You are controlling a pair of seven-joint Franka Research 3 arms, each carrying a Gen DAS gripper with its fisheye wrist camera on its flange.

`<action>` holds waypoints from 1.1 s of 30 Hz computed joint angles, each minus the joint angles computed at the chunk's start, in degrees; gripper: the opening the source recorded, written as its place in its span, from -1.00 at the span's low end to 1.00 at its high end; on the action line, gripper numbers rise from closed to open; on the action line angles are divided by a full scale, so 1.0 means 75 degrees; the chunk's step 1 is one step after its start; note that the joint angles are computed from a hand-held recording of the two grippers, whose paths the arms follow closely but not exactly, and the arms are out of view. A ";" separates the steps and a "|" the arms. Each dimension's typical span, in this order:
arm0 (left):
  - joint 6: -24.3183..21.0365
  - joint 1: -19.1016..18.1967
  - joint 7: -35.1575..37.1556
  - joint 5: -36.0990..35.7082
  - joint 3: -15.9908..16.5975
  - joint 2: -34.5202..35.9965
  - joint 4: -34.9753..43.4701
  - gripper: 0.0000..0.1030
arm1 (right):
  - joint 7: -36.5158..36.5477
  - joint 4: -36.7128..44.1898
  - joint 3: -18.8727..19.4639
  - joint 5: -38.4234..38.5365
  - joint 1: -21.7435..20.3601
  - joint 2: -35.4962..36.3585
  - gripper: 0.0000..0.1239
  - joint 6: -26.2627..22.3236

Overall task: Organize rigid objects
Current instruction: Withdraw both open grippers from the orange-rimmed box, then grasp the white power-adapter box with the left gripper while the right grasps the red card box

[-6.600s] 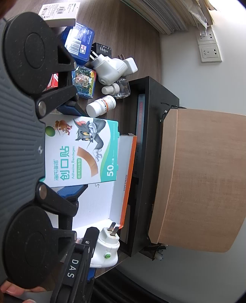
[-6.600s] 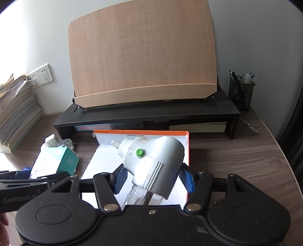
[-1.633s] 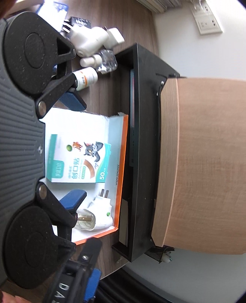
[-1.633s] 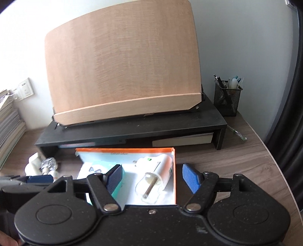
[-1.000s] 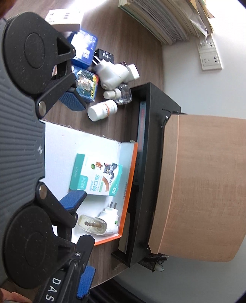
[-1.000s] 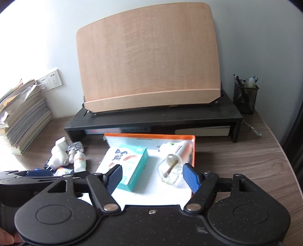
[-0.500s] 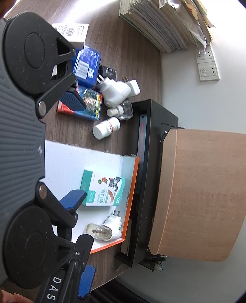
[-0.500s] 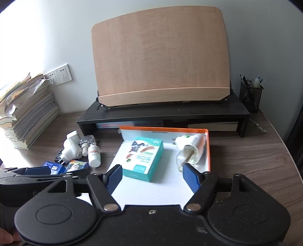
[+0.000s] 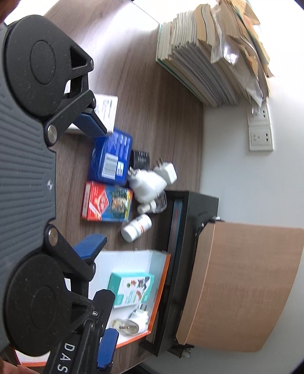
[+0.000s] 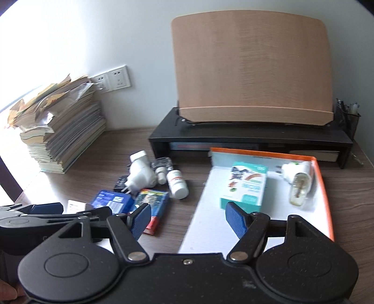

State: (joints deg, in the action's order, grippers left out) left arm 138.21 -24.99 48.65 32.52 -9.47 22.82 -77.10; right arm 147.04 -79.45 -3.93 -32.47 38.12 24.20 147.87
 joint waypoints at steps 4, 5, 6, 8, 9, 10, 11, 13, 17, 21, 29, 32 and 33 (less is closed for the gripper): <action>0.0166 0.0204 -0.0033 -0.0049 0.0037 -0.0276 -0.0406 0.79 | -0.0160 0.0697 0.0046 0.0115 0.0151 0.0456 0.35 -0.0240; 0.0203 0.0264 -0.0016 -0.0067 0.0034 -0.0334 -0.0492 0.79 | -0.0189 0.0832 0.0037 0.0158 0.0193 0.0549 0.35 -0.0282; 0.0239 0.0313 -0.0015 -0.0075 0.0033 -0.0389 -0.0578 0.79 | -0.0228 0.0982 0.0025 0.0203 0.0231 0.0655 0.35 -0.0321; 0.0304 0.0414 -0.0003 -0.0092 0.0029 -0.0491 -0.0738 0.79 | -0.0321 0.1276 0.0003 0.0313 0.0305 0.0853 0.35 -0.0426; 0.0313 0.0453 0.0005 -0.0108 0.0021 -0.0504 -0.0770 0.79 | -0.0364 0.1416 -0.0014 0.0367 0.0341 0.0952 0.35 -0.0475; 0.0334 0.0491 0.0013 -0.0119 0.0017 -0.0530 -0.0816 0.79 | -0.0404 0.1538 -0.0032 0.0422 0.0372 0.1037 0.35 -0.0510; 0.0360 0.0534 0.0031 -0.0135 0.0013 -0.0552 -0.0861 0.79 | -0.0444 0.1690 -0.0045 0.0482 0.0406 0.1139 0.35 -0.0558; 0.0402 0.0615 0.0091 -0.0175 0.0004 -0.0593 -0.0940 0.79 | -0.0506 0.1947 -0.0089 0.0586 0.0472 0.1320 0.35 -0.0638; 0.0517 0.0766 0.0222 -0.0277 -0.0015 -0.0650 -0.1083 0.79 | -0.0620 0.2534 -0.0177 0.0785 0.0596 0.1711 0.35 -0.0886; 0.0604 0.0890 0.0441 -0.0452 -0.0042 -0.0595 -0.1081 0.79 | -0.0673 0.2998 -0.0273 0.0930 0.0691 0.2025 0.35 -0.1106; 0.0934 0.1117 0.0895 -0.0873 -0.0097 -0.0610 -0.1329 0.79 | -0.0634 0.3668 -0.0385 0.1131 0.0807 0.2496 0.35 -0.1485; 0.1043 0.1187 0.1090 -0.1035 -0.0116 -0.0605 -0.1432 0.79 | -0.0632 0.3816 -0.0389 0.1216 0.0827 0.2621 0.35 -0.1614; 0.1094 0.1214 0.1153 -0.1093 -0.0122 -0.0607 -0.1477 0.80 | -0.0637 0.3878 -0.0388 0.1247 0.0830 0.2670 0.35 -0.1665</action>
